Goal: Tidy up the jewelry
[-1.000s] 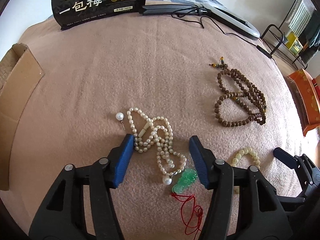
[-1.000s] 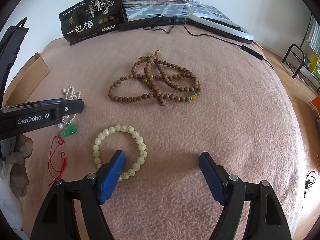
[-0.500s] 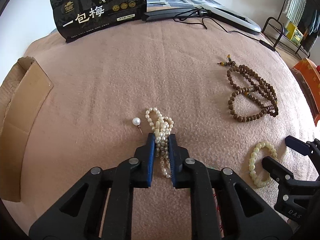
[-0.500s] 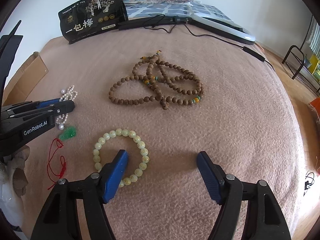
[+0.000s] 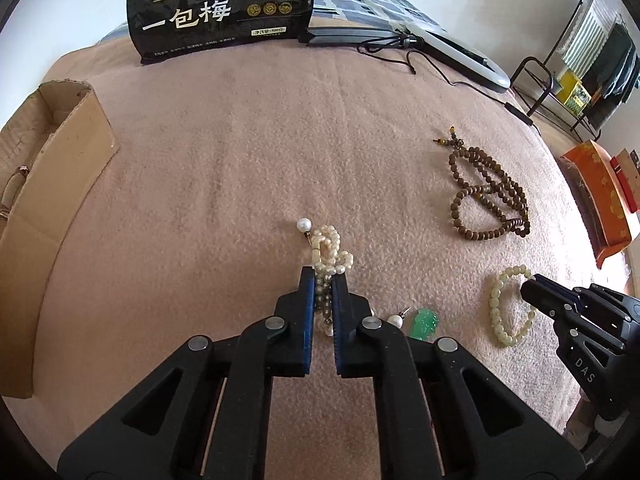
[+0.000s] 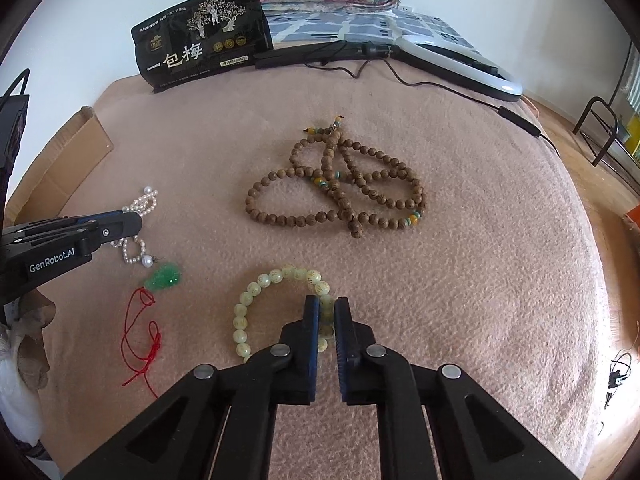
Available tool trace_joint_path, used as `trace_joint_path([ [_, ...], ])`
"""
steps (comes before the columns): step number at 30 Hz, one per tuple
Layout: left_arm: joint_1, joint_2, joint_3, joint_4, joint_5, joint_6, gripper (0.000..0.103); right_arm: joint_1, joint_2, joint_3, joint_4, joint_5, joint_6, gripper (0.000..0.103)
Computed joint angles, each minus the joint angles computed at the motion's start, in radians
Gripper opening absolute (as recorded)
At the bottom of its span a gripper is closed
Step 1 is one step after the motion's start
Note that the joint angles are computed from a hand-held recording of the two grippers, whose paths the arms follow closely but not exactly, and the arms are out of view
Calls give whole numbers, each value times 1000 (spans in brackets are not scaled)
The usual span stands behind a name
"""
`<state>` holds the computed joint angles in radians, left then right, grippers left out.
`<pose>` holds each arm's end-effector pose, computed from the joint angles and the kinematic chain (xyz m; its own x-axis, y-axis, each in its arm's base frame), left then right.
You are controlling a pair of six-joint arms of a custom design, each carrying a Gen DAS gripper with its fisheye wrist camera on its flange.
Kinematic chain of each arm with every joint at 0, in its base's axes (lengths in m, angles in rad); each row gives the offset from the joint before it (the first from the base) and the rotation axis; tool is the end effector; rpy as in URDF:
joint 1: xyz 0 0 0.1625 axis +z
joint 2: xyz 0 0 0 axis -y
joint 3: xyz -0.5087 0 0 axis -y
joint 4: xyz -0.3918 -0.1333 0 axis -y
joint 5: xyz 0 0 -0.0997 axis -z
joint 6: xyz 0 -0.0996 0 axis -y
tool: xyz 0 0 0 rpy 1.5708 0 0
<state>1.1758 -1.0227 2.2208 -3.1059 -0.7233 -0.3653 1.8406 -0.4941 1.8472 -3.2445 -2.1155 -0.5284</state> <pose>-0.0095 -0.5633 0.2025 -0.7894 -0.2870 -0.5427 0.0869 0.8229 -0.5616 0.2530 -0.6085 -0.0282 -0.6220 -0.5221 0.5836 -0.6560 0.7544 -0.0242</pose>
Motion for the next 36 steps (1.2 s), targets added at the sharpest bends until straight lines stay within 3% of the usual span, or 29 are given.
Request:
trace_joint_path([
  [8,-36,-88,49,-13,-13,1,5,27,-32,27,-44,37,2,5],
  [22,-118,-227,129,-25,32,-4,5,72,-74,79,-122,81,6,5],
  [36,-201,-396,178,-17,101,2,5,140,-86,87,-127,152,30,5],
])
